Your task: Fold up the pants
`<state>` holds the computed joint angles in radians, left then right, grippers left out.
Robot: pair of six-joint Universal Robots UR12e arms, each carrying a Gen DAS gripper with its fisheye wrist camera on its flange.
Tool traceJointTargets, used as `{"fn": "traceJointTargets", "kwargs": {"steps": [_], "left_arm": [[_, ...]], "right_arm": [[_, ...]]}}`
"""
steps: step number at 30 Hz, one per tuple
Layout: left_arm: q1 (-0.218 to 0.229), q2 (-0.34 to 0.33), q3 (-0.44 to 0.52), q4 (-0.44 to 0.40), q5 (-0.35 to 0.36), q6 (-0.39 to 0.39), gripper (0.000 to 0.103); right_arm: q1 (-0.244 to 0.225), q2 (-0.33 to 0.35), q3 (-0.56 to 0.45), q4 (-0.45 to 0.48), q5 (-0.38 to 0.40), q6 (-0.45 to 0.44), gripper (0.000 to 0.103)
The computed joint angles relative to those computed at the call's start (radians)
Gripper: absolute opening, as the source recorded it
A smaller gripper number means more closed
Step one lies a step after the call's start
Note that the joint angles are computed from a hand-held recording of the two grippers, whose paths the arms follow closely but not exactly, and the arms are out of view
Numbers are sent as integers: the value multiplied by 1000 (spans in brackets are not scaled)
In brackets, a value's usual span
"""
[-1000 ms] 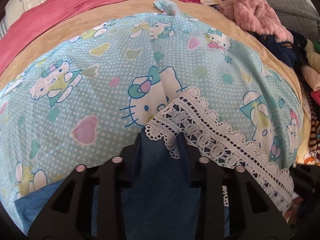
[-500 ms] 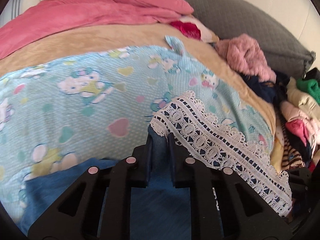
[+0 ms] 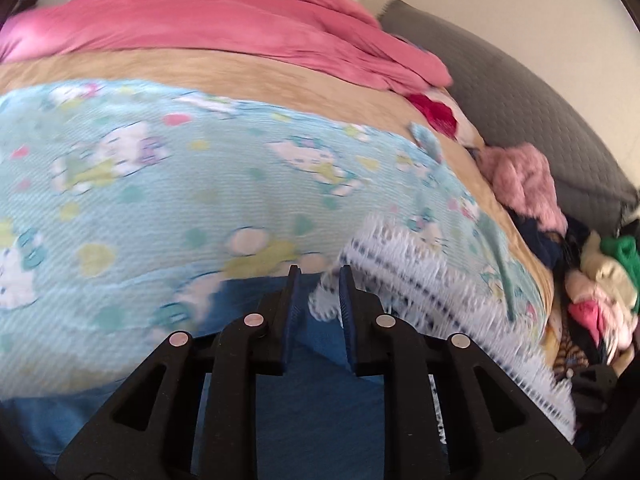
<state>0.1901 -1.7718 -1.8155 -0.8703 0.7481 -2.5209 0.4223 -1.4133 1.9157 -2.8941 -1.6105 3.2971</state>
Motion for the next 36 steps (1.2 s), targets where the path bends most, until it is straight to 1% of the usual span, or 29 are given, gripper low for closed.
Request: {"fn": "traceJointTargets", "kwargs": {"steps": [3, 4, 6, 8, 10, 11, 13, 14, 15, 17, 18, 20, 21, 22, 24, 26, 28, 29, 30, 31, 33, 34, 35, 36], "left_arm": [[35, -7, -2, 19, 5, -65, 12], [49, -10, -4, 29, 12, -99, 12], [70, -14, -9, 46, 20, -155, 19], [98, -20, -13, 46, 8, -208, 20], [120, -22, -18, 39, -16, -231, 24], [126, -20, -20, 36, -16, -239, 27], [136, -14, -23, 21, -25, -232, 30], [138, -11, -23, 8, -29, -221, 32], [139, -6, -21, -16, -34, -199, 34], [141, 1, -20, -55, -46, -168, 36], [141, 3, -14, -102, -66, -141, 38], [142, 5, -11, -169, -89, -109, 41], [141, 6, -9, -204, -94, -95, 43], [139, 6, -5, -236, -91, -88, 44], [133, 9, -6, -272, -79, -88, 46], [126, 9, -9, -274, -64, -93, 50], [113, 7, -10, -260, -37, -107, 58], [108, 4, -10, -252, -32, -117, 64], [105, 2, -11, -240, -29, -131, 66], [98, 1, -16, -212, -24, -154, 67], [88, 0, -19, -178, -15, -174, 68], [83, -1, -19, -164, -8, -183, 68], [79, -1, -20, -151, 3, -192, 67], [75, 0, -23, -128, 18, -211, 55]], "right_arm": [[19, 24, -23, 15, 9, -23, 27], [26, 34, -32, 22, 13, -37, 27], [39, 54, -50, 37, 24, -55, 27], [49, 71, -65, 46, 53, -62, 27], [58, 87, -80, 64, 77, -82, 28], [63, 94, -89, 85, 98, -96, 30], [64, 96, -92, 99, 149, -107, 52], [63, 94, -92, 94, 182, -109, 53], [59, 89, -85, 82, 200, -112, 53], [51, 68, -68, 54, 189, -111, 53], [44, 57, -58, 37, 174, -104, 53], [22, 35, -37, 0, 132, -74, 55], [9, 26, -30, -11, 98, -50, 59], [-2, 22, -28, -12, 75, -30, 60], [-39, 14, -24, 3, 46, 19, 60], [-65, 18, -33, 31, 21, 45, 60], [-83, 31, -47, 42, 26, 62, 60], [-95, 39, -58, 60, 39, 63, 60], [-103, 48, -68, 73, 43, 67, 60], [-108, 55, -72, 81, 35, 74, 60], [-119, 74, -91, 118, 40, 79, 60], [-117, 86, -105, 137, 23, 89, 60], [-118, 97, -118, 166, 22, 93, 60], [-125, 107, -128, 181, 45, 88, 60]]}}
